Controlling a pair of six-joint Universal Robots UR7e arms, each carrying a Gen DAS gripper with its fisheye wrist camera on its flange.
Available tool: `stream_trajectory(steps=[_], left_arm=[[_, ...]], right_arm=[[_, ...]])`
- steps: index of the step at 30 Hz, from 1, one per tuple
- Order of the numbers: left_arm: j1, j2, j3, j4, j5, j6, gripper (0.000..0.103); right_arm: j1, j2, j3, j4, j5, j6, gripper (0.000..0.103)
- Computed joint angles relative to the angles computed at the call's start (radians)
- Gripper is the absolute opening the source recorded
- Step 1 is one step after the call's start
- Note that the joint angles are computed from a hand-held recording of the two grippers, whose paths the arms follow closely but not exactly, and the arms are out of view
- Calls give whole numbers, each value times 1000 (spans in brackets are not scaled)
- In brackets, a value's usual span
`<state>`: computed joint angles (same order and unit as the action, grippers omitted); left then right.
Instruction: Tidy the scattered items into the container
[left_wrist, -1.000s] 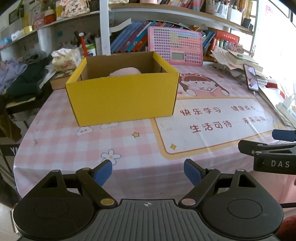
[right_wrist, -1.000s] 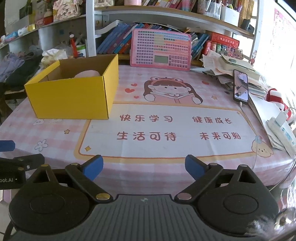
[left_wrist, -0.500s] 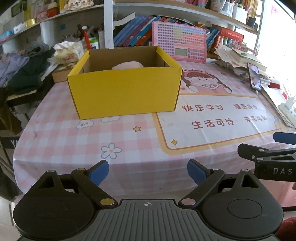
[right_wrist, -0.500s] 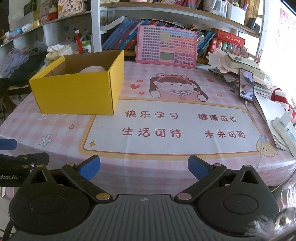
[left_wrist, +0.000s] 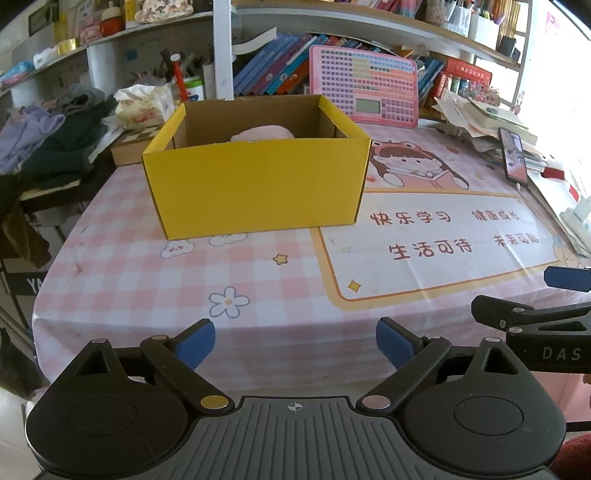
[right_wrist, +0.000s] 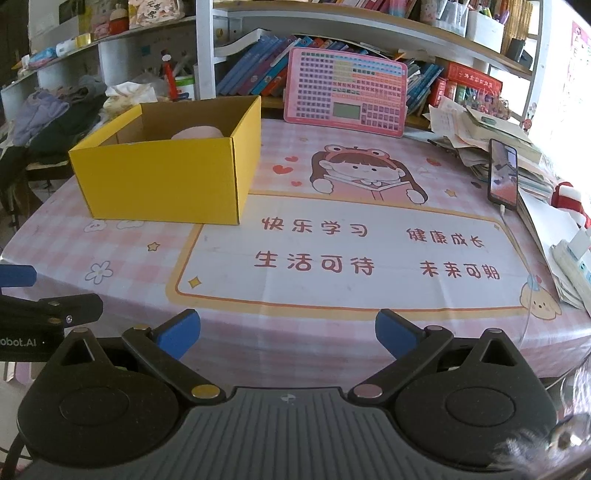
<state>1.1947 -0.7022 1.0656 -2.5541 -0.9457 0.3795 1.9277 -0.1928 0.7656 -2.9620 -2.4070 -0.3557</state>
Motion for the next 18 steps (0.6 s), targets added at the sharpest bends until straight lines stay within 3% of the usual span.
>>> stream_trajectory(steps=[18], left_arm=[[-2, 6, -3, -15, 2, 22, 96]], right_arm=[[-3, 8, -16, 2, 3, -4, 102]])
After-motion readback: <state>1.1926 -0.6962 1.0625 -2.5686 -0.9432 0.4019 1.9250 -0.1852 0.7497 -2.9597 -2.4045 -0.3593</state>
